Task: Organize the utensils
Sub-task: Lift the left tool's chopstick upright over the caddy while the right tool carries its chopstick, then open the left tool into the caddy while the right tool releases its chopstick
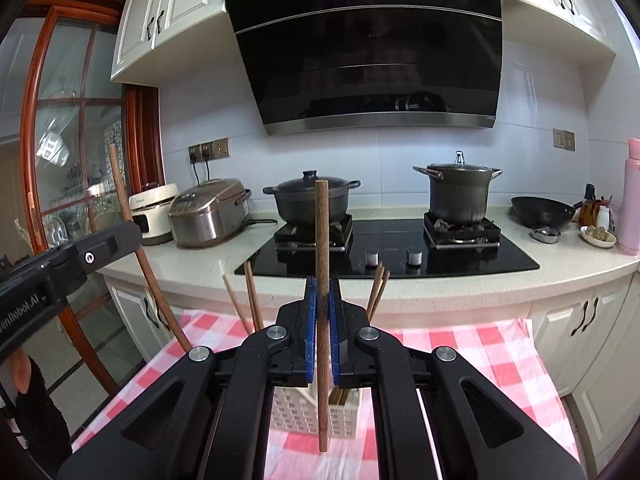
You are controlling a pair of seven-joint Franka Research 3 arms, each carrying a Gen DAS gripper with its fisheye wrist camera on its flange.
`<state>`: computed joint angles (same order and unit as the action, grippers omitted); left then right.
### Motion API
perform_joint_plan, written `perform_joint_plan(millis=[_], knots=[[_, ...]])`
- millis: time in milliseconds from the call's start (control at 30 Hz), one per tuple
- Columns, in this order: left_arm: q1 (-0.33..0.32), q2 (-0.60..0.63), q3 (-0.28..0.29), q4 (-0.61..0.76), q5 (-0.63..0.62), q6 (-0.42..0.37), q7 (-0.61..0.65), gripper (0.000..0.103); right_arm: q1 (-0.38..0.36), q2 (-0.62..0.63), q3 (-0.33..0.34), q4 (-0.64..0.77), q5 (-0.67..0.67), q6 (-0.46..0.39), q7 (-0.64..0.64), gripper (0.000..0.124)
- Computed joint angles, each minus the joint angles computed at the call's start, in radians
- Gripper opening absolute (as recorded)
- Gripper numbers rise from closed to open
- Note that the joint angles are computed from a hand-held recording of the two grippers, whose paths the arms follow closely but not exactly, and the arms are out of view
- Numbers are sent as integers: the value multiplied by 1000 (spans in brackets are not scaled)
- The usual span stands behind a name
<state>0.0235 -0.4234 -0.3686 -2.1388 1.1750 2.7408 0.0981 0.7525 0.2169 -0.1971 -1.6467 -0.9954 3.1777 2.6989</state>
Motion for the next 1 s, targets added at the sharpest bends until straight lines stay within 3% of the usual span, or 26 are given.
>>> perform_joint_plan(millis=[167,267,500,800,1000], knots=[[13,63,10,93,14,-16,29,6,-46,55,59,78,162,-23,-174,6],[12,109,19,143,37,-27,27,6,-33,94,44,127,222,-31,-230,6],[-20,212,76,214,51,-25,25,6,-66,186,92,225,408,-64,-408,6],[-56,318,166,208,-121,93,131,6,-130,279,207,302,623,-152,-657,6],[-77,369,183,196,-208,76,204,6,-121,333,216,350,730,-216,-763,6]])
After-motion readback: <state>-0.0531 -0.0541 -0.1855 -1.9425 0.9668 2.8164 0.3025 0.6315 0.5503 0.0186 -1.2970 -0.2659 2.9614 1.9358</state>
